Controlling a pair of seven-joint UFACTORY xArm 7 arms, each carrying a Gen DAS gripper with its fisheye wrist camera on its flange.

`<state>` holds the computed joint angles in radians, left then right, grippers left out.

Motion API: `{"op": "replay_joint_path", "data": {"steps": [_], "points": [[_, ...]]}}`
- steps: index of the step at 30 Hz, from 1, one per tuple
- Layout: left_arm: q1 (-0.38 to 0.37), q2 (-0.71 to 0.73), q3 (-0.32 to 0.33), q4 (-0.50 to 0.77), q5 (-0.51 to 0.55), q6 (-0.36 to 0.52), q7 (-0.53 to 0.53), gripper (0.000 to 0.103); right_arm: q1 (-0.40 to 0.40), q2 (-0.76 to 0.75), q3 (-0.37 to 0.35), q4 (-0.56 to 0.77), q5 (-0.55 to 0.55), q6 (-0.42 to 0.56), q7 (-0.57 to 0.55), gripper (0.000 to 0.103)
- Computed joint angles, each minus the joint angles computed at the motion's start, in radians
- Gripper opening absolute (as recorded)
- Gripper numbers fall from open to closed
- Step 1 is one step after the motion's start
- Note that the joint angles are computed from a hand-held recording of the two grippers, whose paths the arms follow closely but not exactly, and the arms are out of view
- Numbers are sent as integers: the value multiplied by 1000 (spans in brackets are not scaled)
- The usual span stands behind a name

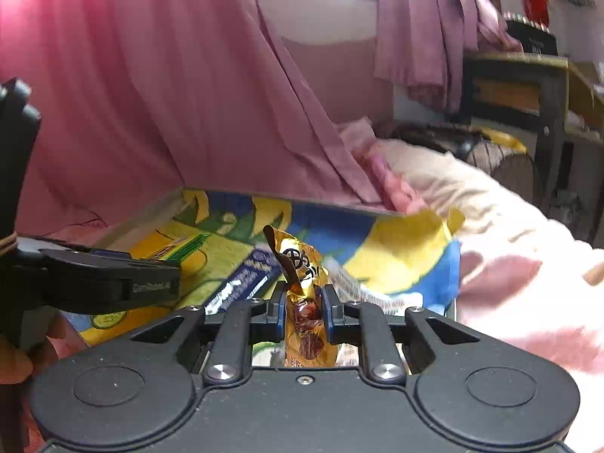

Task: Organize snacks
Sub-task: 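Carry both snacks into the grey tray and open both tools, then withdraw both tools from the tray toward the remaining snacks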

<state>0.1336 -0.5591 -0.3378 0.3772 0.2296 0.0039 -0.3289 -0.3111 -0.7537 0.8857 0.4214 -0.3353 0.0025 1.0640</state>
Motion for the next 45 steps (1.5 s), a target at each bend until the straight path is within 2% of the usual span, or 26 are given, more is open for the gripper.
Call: {"op": "replay_joint_path", "data": {"steps": [8, 10, 11, 12, 15, 17, 19, 22, 27, 31, 36, 45], "points": [[-57, 20, 54, 8, -16, 48, 7, 51, 19, 26, -10, -8, 3, 10, 13, 22], [-109, 19, 105, 13, -33, 83, 29, 54, 27, 35, -17, -2, -2, 24, 10, 33], [-108, 12, 105, 11, -36, 88, 24, 58, 28, 36, -19, -2, -5, 24, 12, 37], [-99, 2, 99, 7, -36, 89, 15, 64, 31, 36, -23, -4, -6, 21, 14, 43], [-94, -41, 106, -7, -38, 92, 5, 83, 57, 33, -52, -13, -3, 15, 15, 54], [-108, -81, 134, -23, -47, 89, 15, 87, 77, 18, -69, -19, 2, 17, 17, 63], [-113, -130, 151, -39, -58, 98, 23, 96, 99, -2, -85, -24, 8, 18, 20, 71], [-105, -221, 168, -75, -75, 99, 23, 102, 146, -43, -108, -28, 13, 37, 15, 82], [-143, -382, 246, -138, -109, 136, 82, 102, 256, -148, -150, -37, 17, 126, 13, 98], [-149, -559, 283, -193, -137, 223, 123, 102, 349, -233, -179, -38, 9, 210, 10, 102], [-142, -790, 318, -242, -166, 367, 170, 103, 442, -331, -178, -27, 7, 317, 32, 102], [-93, -1203, 391, -277, -192, 685, 293, 103, 597, -450, -114, 35, 10, 559, 74, 102]]}}
